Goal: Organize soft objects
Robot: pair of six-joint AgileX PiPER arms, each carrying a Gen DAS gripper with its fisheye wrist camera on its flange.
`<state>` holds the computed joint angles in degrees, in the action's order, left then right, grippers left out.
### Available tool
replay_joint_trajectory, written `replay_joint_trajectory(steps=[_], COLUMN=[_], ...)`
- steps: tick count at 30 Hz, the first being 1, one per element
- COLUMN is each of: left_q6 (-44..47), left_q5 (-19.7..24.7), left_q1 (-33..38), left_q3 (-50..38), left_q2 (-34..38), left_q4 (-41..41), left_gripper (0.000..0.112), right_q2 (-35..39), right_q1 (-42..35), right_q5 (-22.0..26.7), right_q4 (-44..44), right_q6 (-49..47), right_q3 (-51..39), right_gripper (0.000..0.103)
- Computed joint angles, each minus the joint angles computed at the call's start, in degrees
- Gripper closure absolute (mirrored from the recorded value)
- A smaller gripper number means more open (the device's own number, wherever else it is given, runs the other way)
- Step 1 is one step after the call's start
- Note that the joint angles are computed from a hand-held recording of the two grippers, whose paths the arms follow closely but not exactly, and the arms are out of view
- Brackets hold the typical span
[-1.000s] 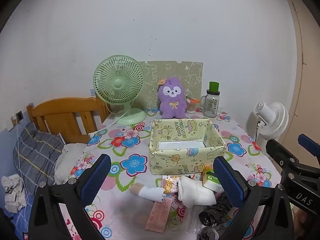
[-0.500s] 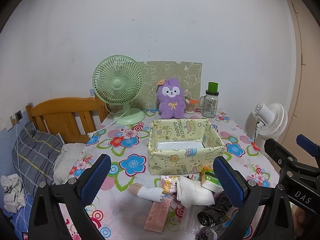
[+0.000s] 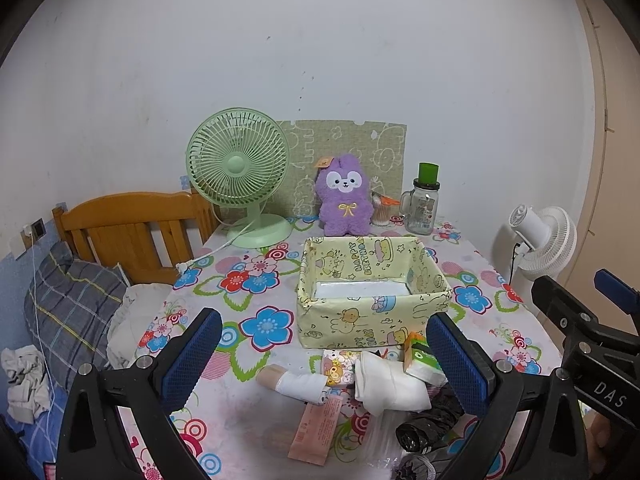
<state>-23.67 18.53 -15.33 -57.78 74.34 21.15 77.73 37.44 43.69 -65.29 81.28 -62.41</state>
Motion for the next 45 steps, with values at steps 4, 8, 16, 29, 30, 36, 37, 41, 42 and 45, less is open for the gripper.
replay_joint_trajectory(steps=[4,8,16,29,30,36,37,41,42,45], left_q6=[0.4,1.4,1.7,1.5,1.6,4.5,5.0,6.6,6.8,7.6], left_q5=[-0.2,-0.1,-0.1,-0.8,-0.8,-1.1,-1.0,-1.0,-1.2,-1.1], left_q1=[0.2,0.4,0.5,0.4,0.5,1.2,1.3,1.9,2.0,2.4], left_q3=[0.1,0.1,0.1,-1.0,-1.2,-1.8,-2.0,-2.9,-2.9,-3.4], left_q2=[0.0,0.0,0.1,2.6,2.9,4.6,5.0,6.9,7.3,8.6], left_q4=[-0.4,-1.4,-1.7,-2.0,-2.2,-5.2,-5.7,-7.4,-7.6,-8.4], left_gripper=[0.01,0.01,0.01,0.01,0.01,0.01,0.01,0.01,0.01,0.01], right_q2=[0.0,0.0,0.1,0.8,1.0,2.6,2.8,3.8,4.1,5.3], right_q1=[0.0,-0.1,0.0,-0.7,-0.9,-2.8,-3.2,-4.3,-4.6,-5.5], right_q5=[-0.2,-0.3,-0.3,-0.7,-0.8,-2.9,-3.4,-5.4,-5.7,-6.7], right_q4=[0.0,0.0,0.1,0.5,0.7,2.1,2.4,2.2,2.6,3.9], right_q6=[0.0,0.0,0.2,-0.2,-0.5,-1.7,-1.9,-0.8,-1.1,-2.3], right_q3=[0.0,-0.1,-0.1,-0.4,-0.6,-1.3,-1.3,-1.0,-1.1,-1.7], right_gripper=[0.0,0.0,0.0,0.0,0.0,0.0,0.0,0.0,0.0,0.0])
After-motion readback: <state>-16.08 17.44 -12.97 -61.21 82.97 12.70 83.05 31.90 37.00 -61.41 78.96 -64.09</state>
